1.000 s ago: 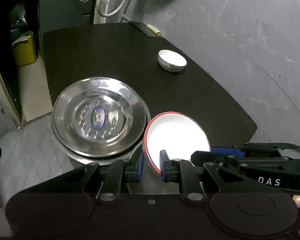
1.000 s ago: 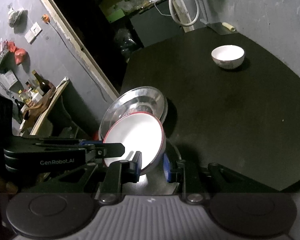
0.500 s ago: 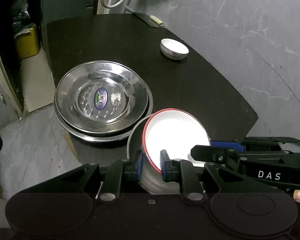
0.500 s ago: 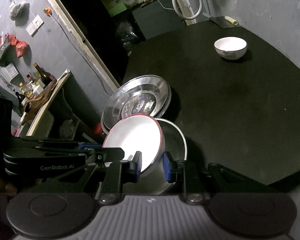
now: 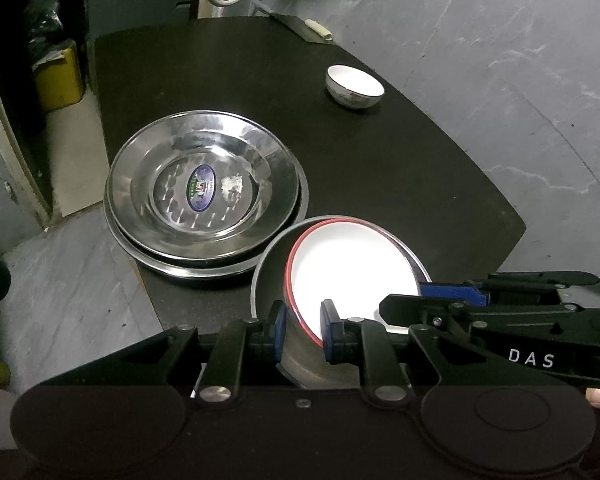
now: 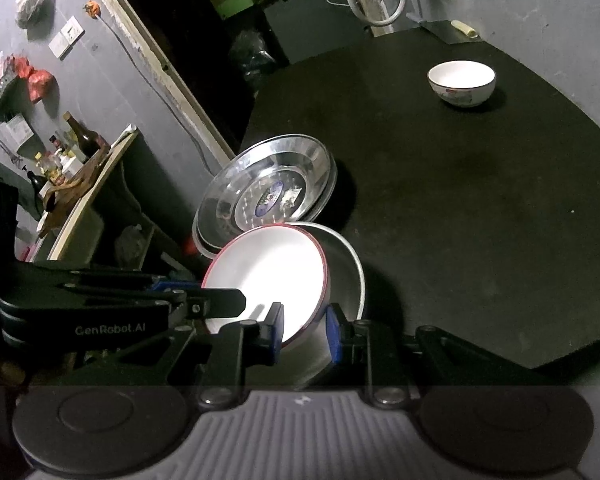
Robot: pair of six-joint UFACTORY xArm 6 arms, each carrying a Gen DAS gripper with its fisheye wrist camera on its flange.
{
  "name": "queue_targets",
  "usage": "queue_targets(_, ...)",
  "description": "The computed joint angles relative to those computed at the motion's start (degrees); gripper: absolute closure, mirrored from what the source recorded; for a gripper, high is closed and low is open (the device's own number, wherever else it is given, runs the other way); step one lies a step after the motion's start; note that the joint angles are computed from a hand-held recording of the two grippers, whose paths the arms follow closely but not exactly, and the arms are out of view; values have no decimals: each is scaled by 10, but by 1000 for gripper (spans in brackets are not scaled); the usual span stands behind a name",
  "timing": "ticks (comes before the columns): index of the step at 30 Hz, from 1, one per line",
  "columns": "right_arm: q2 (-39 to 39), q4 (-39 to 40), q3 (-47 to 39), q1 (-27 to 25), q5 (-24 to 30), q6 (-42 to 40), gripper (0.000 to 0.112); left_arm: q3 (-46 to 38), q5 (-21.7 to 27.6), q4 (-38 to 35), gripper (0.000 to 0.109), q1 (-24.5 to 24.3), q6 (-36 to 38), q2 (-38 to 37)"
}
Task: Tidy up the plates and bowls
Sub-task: 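Lower the white bowl into the steel bowl and open both tools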
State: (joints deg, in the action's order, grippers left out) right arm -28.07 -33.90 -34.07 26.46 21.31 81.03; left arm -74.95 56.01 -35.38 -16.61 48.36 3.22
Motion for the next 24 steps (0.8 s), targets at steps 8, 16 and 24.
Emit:
queue_targets(8,6,38,-2,-6,-7,-50,86,-6,-1,9,89,-3,-13,8)
queue_targets(16,6,51,-3,-7,-6,-68,86,-8,5,11,87,-3,-21,9)
queue_targets(24,6,55,-3,-8,-5,-76,86,-7,6,17,85,-5,-27,7)
